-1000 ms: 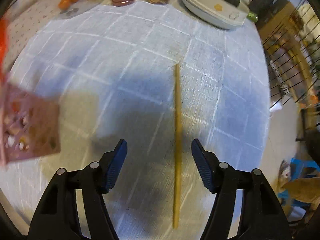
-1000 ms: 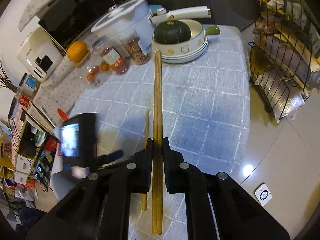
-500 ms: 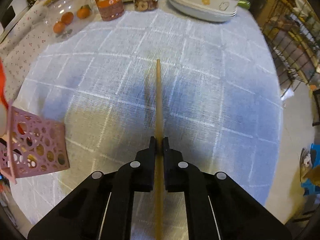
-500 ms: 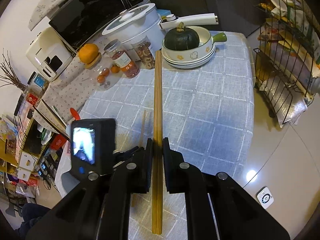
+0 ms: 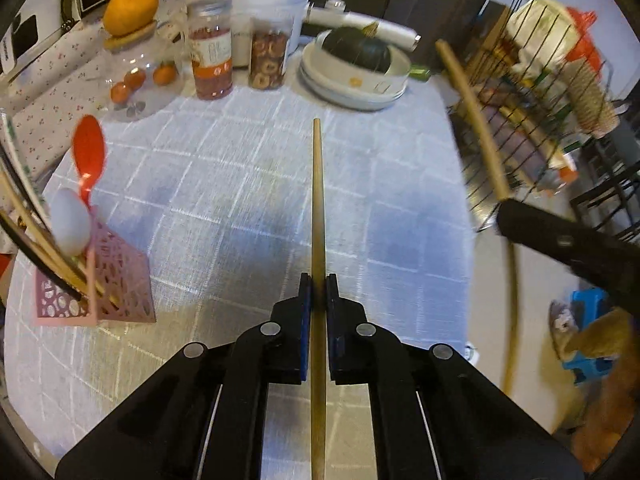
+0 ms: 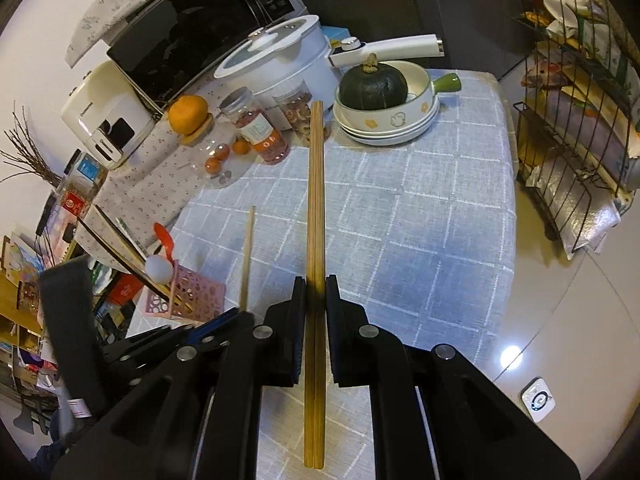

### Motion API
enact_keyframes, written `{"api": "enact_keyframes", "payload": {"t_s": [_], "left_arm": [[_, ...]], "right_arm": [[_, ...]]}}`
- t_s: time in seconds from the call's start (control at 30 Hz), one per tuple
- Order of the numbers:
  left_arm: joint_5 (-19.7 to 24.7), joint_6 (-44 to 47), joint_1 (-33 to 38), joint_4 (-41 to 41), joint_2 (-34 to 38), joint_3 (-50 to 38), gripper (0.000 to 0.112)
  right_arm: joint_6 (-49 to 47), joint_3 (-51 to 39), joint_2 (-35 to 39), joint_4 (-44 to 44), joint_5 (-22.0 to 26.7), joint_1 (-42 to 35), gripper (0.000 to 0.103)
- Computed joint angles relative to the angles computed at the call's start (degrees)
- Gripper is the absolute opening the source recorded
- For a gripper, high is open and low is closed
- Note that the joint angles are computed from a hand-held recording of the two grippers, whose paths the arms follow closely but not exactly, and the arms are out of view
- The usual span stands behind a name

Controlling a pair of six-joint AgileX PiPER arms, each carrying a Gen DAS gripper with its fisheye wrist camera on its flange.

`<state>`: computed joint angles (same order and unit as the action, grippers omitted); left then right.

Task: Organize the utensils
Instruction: 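Lift both wooden chopsticks toward the pink basket with left and right grippers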

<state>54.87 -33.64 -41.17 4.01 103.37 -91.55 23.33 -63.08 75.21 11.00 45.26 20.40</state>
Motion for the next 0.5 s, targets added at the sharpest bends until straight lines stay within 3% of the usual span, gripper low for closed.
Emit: {"api": "enact_keyframes", "payload": {"t_s": [0.33,0.5], "left_arm": [[1.21,6.02,3.18,-3.36,-12.31,3.49,0.006],[-1.89,9.48,4.84,-6.48,-18.21,7.89,0.006]], "right_arm": [[2.4,-1.7,2.03,-2.21,-0.82,3.24,0.01],[3.68,-2.12,2.0,-2.53,-2.94,5.45,0.01]]}}
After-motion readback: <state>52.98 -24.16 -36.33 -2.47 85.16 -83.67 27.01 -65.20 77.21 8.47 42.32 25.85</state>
